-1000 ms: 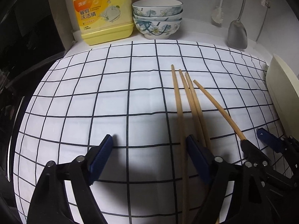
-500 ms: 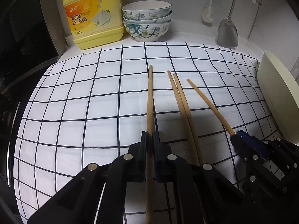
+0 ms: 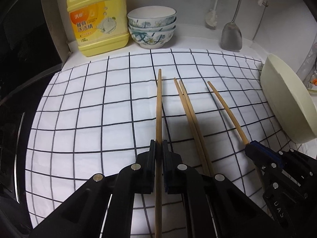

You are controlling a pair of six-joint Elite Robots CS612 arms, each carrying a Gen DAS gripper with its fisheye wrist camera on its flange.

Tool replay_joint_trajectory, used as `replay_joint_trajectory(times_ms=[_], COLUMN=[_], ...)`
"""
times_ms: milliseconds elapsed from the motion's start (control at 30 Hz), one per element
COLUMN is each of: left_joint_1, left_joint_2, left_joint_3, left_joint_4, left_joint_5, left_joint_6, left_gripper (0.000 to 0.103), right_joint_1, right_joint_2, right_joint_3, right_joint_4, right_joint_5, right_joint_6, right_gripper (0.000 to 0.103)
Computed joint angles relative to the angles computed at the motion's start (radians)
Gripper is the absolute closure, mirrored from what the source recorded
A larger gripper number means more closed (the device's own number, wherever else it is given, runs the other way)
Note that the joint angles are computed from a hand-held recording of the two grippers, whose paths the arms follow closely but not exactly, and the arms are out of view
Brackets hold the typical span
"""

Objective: Organize utensils
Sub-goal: 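Carry the left tool's chopstick over the basin while the right tool carries its chopstick too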

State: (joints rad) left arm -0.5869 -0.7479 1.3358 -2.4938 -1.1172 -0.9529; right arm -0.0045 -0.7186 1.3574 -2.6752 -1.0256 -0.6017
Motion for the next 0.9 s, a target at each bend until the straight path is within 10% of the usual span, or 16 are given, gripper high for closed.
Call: replay_joint_trajectory(times_ms=[467, 900], left_joint_1=[-0.033, -0.040], left_joint_2=[-0.038, 0.151], left_joint_3=[-0.041, -0.428], left_joint_4=[-0.103, -0.041], left_joint_5=[-0.024, -0.149], left_joint_6=[0.215, 0.362], left_gripper=[0.096, 0.096], right_joint_1=[-0.056, -0.146], right_joint_2=[-0.115, -0.054], right_joint_3=[0.078, -0.069], right_joint_4=[-0.124, -0.102], right_joint_5=[-0.032, -0.098], right_joint_6=[0.157, 0.257], right_gripper=[0.097, 0.097])
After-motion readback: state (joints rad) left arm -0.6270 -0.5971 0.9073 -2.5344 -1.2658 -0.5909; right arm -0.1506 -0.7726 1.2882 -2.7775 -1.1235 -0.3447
